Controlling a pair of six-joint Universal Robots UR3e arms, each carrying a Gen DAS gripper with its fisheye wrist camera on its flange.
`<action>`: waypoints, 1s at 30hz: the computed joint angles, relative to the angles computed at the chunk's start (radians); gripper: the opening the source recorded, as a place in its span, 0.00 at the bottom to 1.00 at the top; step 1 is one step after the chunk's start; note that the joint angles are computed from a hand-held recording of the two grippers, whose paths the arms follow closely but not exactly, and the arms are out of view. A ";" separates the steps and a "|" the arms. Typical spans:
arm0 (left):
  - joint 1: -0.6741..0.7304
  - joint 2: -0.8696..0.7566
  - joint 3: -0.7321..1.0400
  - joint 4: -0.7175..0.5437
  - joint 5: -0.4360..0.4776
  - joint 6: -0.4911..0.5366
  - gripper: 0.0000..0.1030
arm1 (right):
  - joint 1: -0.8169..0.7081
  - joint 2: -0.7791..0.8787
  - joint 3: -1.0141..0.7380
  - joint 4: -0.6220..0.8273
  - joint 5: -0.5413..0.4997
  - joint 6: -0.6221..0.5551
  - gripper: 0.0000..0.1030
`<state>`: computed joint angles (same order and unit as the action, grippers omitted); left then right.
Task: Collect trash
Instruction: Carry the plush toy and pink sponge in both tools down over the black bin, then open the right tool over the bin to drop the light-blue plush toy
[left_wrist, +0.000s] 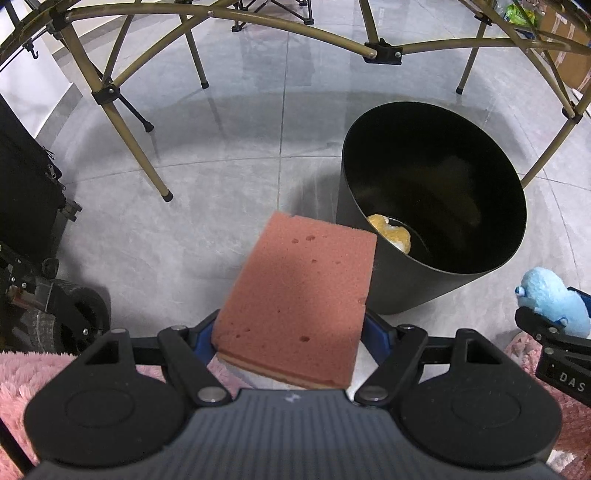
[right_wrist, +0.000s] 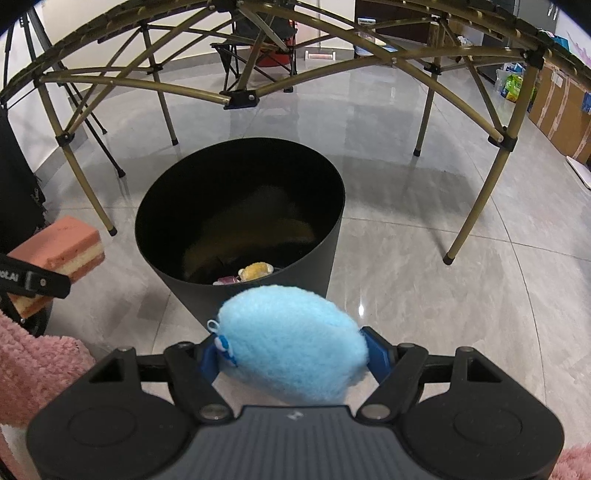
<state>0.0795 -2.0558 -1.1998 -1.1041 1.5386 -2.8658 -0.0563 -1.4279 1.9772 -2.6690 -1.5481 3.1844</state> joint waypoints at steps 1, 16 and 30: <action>0.001 -0.001 0.003 -0.002 -0.002 0.000 0.75 | 0.000 0.003 -0.002 0.001 -0.002 0.001 0.72; -0.001 -0.044 0.059 -0.034 0.007 -0.020 0.75 | 0.016 0.046 -0.080 -0.003 -0.003 -0.005 0.72; 0.012 -0.113 0.138 -0.067 0.029 -0.045 0.75 | 0.075 0.206 -0.340 0.111 -0.034 0.017 0.72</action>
